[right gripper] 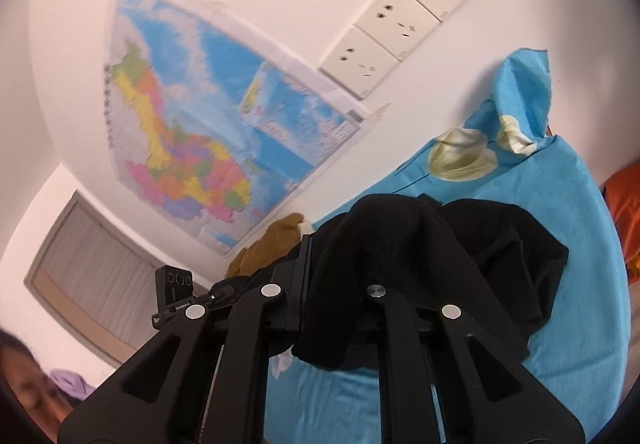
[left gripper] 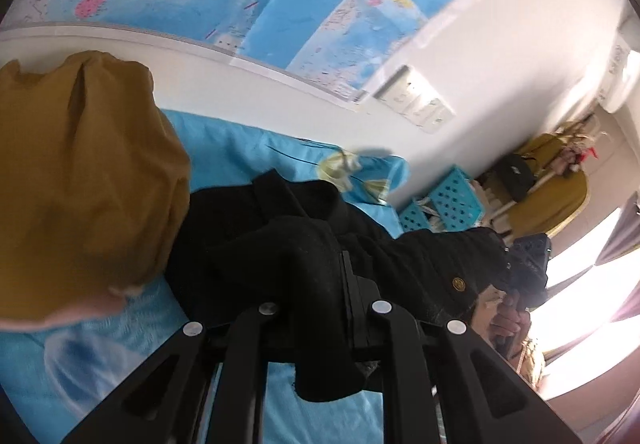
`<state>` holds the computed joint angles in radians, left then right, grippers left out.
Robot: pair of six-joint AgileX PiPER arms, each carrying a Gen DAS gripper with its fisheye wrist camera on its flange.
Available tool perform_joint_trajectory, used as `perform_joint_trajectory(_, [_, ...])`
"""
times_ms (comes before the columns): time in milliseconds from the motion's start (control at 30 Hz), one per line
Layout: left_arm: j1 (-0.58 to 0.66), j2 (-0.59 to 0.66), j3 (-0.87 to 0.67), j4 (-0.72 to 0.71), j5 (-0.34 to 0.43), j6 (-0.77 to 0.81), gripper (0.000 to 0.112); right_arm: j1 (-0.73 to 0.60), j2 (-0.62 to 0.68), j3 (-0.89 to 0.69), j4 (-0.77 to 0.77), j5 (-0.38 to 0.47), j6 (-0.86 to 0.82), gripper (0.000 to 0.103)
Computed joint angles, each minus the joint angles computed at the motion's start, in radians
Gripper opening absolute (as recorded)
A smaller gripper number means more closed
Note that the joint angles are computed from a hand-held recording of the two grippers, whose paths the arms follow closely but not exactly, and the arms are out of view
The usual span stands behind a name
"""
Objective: Fold large clothes
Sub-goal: 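Fold the held hem over toward the collar with both grippers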
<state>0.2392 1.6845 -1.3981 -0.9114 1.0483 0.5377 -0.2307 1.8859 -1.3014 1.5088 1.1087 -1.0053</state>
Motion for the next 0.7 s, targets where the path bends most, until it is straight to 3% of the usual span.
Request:
perform_joint_trajectory(267, [-0.088, 0.269, -0.342, 0.225, 0.006, -0.262, 0.016, 0.061, 0.298, -0.38, -0.186, -0.105, 0.334, 0.011])
perform_joint_trajectory(500, [-0.119, 0.473, -0.584, 0.333, 0.081, -0.407, 0.02, 0.089, 0.495, -0.632, -0.326, -0.095, 0.567, 0.013])
perform_joint_trajectory(600, [-0.128, 0.496, -0.608, 0.375, 0.06, -0.443, 0.029, 0.095, 0.519, -0.676, -0.354, -0.096, 0.585, 0.018])
perform_joint_trajectory(667, [-0.136, 0.485, -0.598, 0.41, 0.017, -0.458, 0.051, 0.094, 0.52, -0.685, -0.355, -0.102, 0.586, 0.035])
perform_joint_trajectory(700, [-0.135, 0.478, -0.589, 0.404, -0.001, -0.456, 0.054, 0.09, 0.512, -0.675, -0.343, -0.116, 0.577, 0.042])
